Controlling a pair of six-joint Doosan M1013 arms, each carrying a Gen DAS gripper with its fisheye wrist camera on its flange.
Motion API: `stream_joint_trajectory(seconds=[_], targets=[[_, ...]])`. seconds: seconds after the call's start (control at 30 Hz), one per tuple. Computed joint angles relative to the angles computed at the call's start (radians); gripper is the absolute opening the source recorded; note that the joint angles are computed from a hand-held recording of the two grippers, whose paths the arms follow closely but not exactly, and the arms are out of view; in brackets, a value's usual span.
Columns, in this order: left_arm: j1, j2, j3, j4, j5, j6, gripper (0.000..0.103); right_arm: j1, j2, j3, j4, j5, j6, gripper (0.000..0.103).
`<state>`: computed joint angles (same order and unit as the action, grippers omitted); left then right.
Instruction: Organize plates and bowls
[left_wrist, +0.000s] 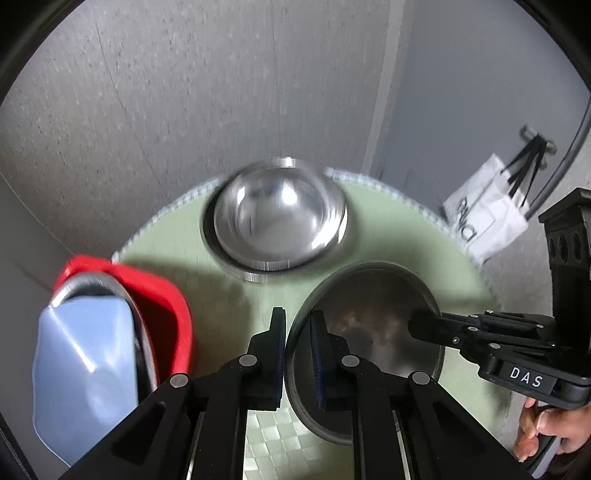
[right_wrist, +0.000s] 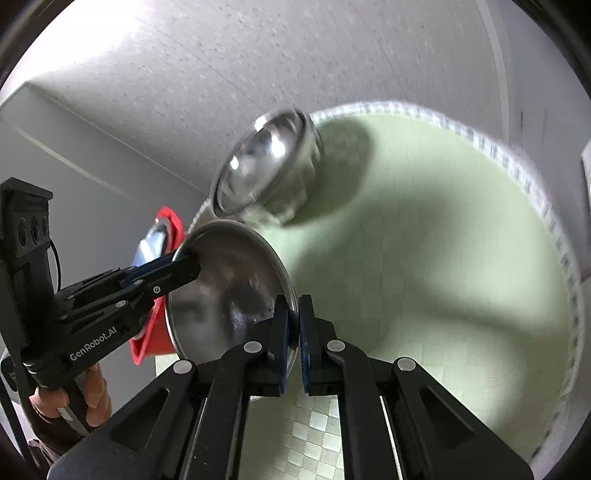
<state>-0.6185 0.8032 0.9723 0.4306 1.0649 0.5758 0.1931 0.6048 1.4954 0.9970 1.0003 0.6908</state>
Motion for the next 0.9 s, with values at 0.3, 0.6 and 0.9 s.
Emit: stream_joint_trajectory(seconds=[0.3,0.6,0.9], targets=[[0.025,-0.025,-0.007,0.065,-0.044,-0.026,0.009,0.03,-0.005,-0.098,-0.018,-0.061,0.006,0.006],[0.085,0.005,-0.027,0.012,-0.067,-0.025,0.009,0.062,0.035,-0.199,-0.111,-0.087,0.091,0.006],[0.14,0.079,-0.109,-0.075,-0.037,0.019,0.009,0.089,0.082,-0.26,-0.199,-0.087,0.183,0.006]])
